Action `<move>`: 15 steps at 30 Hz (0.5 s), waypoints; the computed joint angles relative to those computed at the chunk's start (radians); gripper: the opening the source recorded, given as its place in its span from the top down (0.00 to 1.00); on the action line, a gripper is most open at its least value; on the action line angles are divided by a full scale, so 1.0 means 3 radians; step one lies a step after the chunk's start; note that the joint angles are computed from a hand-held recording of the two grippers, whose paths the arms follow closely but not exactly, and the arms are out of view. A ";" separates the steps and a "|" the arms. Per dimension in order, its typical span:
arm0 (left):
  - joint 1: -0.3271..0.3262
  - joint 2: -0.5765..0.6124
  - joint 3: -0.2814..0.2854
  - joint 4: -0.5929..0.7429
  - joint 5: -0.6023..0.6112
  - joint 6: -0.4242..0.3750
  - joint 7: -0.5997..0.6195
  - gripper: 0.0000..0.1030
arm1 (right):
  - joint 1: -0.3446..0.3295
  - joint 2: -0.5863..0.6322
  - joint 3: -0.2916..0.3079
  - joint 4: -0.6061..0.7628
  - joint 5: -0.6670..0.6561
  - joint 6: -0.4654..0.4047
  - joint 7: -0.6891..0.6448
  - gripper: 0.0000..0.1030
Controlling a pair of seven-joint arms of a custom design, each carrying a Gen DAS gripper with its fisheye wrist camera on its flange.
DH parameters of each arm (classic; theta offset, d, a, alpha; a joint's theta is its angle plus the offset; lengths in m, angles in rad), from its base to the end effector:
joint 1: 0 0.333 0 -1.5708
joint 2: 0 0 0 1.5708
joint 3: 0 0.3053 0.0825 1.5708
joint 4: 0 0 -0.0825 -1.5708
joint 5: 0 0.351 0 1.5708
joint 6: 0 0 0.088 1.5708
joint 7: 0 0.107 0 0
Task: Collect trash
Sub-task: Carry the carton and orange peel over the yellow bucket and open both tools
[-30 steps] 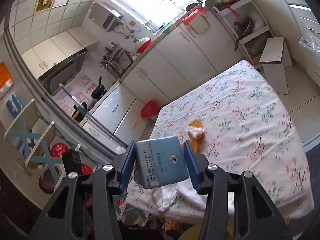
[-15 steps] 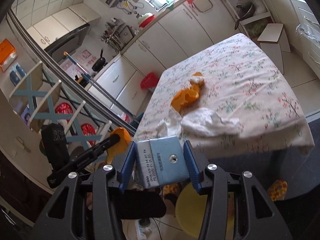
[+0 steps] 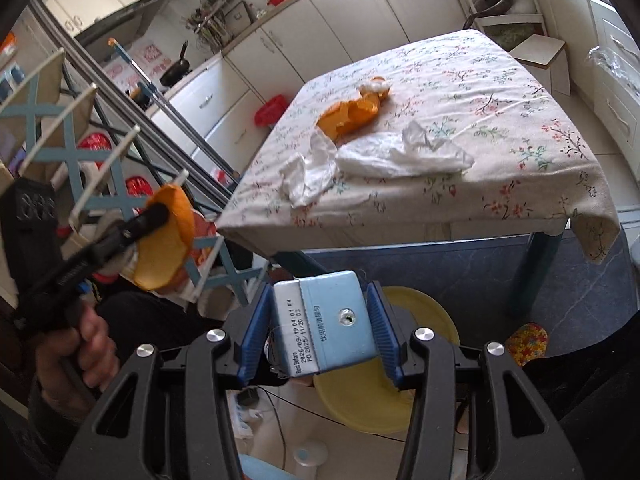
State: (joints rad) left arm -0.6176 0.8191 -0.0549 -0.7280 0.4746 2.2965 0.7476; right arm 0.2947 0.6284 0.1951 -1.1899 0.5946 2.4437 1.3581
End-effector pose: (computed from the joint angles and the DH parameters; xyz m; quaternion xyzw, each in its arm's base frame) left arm 0.6184 -0.4514 0.5560 -0.6467 0.6425 -0.3479 0.2189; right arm 0.6725 0.3076 0.4962 -0.7280 0.5443 0.0580 0.4127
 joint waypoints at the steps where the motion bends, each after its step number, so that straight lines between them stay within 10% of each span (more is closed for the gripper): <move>1: -0.0005 -0.0044 0.0000 -0.0079 0.0010 0.0027 -0.0022 0.96 | 0.0015 0.0006 -0.0014 0.0003 -0.0029 -0.0007 0.0007 0.53; 15: 0.0010 0.0297 -0.0199 0.0199 -0.0329 -0.0185 0.0178 0.96 | 0.0043 -0.0030 -0.0081 -0.0127 -0.0165 0.0073 0.0236 0.34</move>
State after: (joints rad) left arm -0.6147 0.9083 -0.1147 -0.6683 0.3758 2.2408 0.8011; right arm 0.3075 0.6193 0.1708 -1.2281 0.5451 2.4656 1.4289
